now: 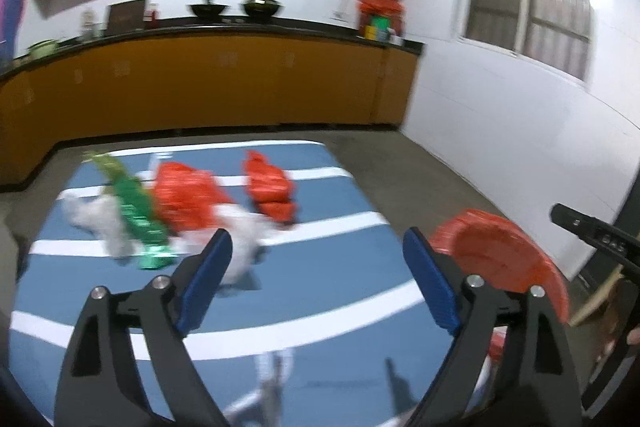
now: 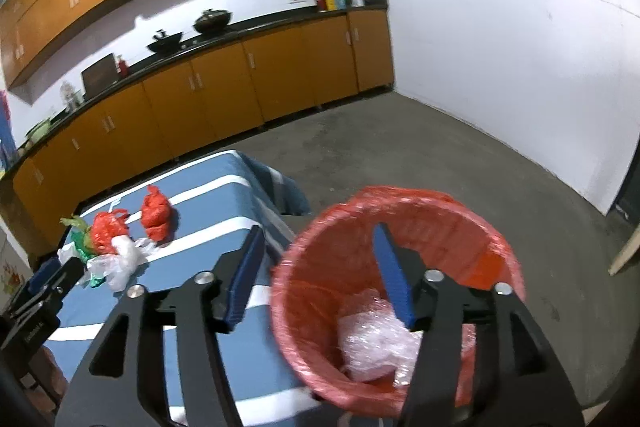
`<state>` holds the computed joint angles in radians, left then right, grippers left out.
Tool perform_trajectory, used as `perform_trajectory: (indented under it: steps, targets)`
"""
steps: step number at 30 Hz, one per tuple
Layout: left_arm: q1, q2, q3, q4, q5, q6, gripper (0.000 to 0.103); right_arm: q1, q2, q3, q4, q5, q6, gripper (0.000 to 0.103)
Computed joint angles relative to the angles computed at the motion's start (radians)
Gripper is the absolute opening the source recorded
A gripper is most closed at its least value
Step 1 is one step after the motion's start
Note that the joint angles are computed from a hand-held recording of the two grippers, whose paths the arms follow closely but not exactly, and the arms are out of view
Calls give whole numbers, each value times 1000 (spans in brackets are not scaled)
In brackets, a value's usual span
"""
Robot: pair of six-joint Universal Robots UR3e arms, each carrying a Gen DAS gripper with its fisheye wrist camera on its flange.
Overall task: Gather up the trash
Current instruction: 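Move both open grippers back over the table of bags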
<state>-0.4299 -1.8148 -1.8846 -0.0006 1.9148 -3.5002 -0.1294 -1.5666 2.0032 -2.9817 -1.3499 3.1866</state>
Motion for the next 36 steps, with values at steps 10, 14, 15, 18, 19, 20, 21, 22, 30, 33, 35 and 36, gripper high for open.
perform_trajectory:
  steps: [10, 14, 15, 18, 19, 20, 21, 22, 30, 33, 35, 36]
  targets:
    - [289, 315, -395, 55, 0, 9, 89, 296, 266, -279, 20, -79, 48, 70]
    - [407, 435, -512, 58, -41, 31, 89, 403, 386, -416, 42, -131, 41, 69]
    - [443, 469, -541, 59, -58, 39, 89, 428, 427, -468, 61, -135, 45, 69]
    - [530, 554, -613, 64, -97, 60, 89, 484, 524, -587, 109, -150, 58, 66]
    - [553, 582, -635, 63, -110, 68, 89, 499, 550, -621, 121, -160, 62, 66]
    - [583, 607, -654, 63, -125, 82, 89, 515, 579, -656, 131, -173, 64, 66]
    - [609, 623, -668, 64, -138, 95, 89, 535, 619, -707, 145, -190, 67, 66]
    - [632, 646, -685, 63, -151, 107, 89, 549, 652, -752, 159, -202, 69, 66]
    - [749, 696, -734, 54, -249, 133, 89, 597, 887, -1095, 336, -252, 121, 65]
    - [773, 693, -742, 59, -277, 139, 89, 605, 965, -1223, 428, -265, 128, 65]
    - [773, 671, -742, 78, -282, 141, 89, 610, 1000, -1276, 476, -269, 121, 65]
    - [769, 658, -740, 88, -281, 142, 89, 612, 1009, -1286, 490, -269, 115, 65]
